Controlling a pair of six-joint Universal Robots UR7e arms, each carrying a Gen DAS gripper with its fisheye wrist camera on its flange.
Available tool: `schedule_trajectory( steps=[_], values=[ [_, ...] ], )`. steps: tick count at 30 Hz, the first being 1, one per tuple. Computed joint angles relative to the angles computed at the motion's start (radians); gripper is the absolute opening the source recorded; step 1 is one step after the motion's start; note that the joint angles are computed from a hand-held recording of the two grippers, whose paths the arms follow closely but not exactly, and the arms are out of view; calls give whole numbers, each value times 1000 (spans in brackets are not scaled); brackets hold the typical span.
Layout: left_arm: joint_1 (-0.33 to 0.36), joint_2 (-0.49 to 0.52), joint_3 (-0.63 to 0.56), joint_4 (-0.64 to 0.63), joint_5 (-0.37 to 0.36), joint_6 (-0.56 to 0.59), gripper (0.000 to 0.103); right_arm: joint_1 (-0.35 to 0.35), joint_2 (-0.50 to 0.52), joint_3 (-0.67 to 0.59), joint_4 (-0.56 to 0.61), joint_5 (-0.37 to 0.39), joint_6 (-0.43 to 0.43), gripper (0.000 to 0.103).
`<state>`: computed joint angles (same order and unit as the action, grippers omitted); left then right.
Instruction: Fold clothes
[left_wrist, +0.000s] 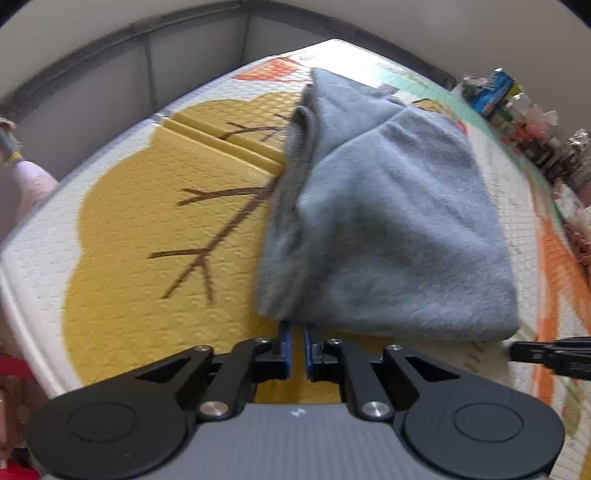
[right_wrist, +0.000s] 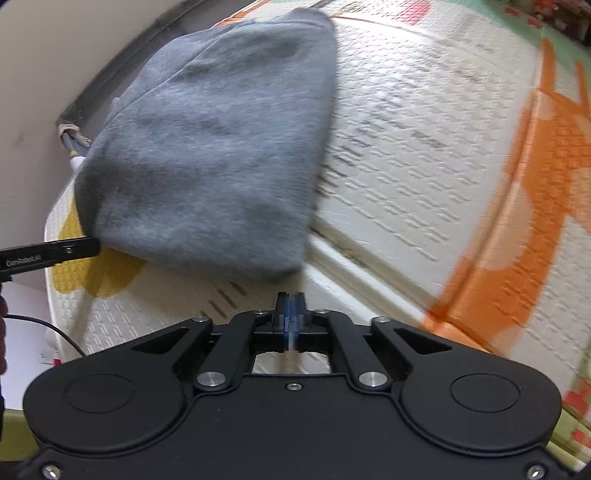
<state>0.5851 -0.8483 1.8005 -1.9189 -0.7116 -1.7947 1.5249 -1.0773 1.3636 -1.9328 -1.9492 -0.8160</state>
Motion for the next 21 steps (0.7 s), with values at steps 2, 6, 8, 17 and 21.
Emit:
schedule_trajectory(
  steps=[2,6,8,17,21],
  values=[
    [-11,-11,-2,52,-1,-44,13,-4,-12,-8,-2,3,-6,2],
    [-41,-38,-13,155,25,-121,13,-6,-39,-24,-11,44,-9,3],
    [-54,-37,-42,214,52,-136,15,-2,-54,-28,-22,77,-13,4],
    [-42,5,-91,-56,163,188,21,42,-68,9,-114,193,-43,4],
    [7,67,-134,-245,148,409,21,50,-41,55,-179,186,-63,3]
  ],
)
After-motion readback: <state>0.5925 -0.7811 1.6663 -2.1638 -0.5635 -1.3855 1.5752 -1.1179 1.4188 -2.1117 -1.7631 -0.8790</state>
